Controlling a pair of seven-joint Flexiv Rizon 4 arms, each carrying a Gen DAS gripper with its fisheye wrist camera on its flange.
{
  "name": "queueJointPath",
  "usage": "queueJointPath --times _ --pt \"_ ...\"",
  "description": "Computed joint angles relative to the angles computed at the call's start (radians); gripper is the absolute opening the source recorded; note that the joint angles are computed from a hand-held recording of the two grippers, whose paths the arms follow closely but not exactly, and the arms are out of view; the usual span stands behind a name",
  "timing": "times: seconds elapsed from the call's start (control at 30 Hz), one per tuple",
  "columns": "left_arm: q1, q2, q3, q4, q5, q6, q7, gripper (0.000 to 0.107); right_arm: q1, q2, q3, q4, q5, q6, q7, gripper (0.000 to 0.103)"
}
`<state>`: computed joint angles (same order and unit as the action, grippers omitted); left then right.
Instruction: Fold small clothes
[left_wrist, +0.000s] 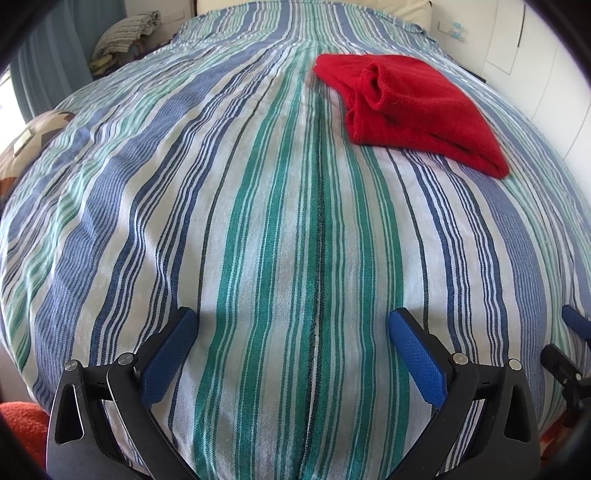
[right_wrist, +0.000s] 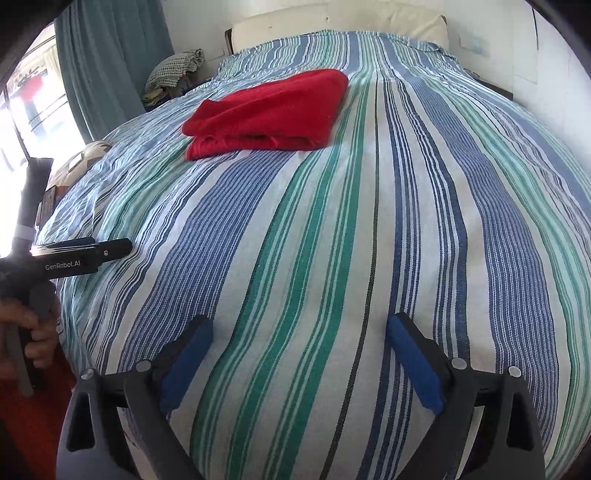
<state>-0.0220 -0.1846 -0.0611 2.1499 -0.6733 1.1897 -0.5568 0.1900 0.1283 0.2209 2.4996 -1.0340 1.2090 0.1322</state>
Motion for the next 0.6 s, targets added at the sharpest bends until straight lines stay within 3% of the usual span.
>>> queueJointPath --times 0.1,0.23,0.3,0.4,0.47,0.6 --pt "0.008 0.022 0.019 -0.019 0.03 -0.083 -0.048 0.102 0.003 0.004 -0.001 0.001 0.032 0.006 -0.021 0.096" --pt "0.027 0.04 0.006 -0.081 -0.138 -0.241 -0.021 0.102 -0.002 0.019 -0.006 0.004 0.126 0.054 -0.055 0.096" --pt "0.025 0.008 -0.007 -0.156 -0.211 -0.309 -0.039 0.102 -0.031 0.024 -0.015 0.014 0.138 0.122 -0.022 0.096" --pt "0.021 -0.095 -0.036 -0.32 -0.236 -0.392 -0.13 0.102 -0.084 0.012 -0.031 -0.007 0.128 0.182 -0.006 0.096" --pt "0.008 -0.183 -0.06 -0.436 -0.219 -0.385 -0.196 0.102 -0.146 -0.018 -0.061 -0.051 0.045 0.234 0.013 0.096" --pt "-0.025 -0.368 -0.065 -0.68 -0.017 -0.427 -0.378 0.102 -0.252 -0.144 -0.168 -0.214 -0.208 0.382 0.114 0.096"
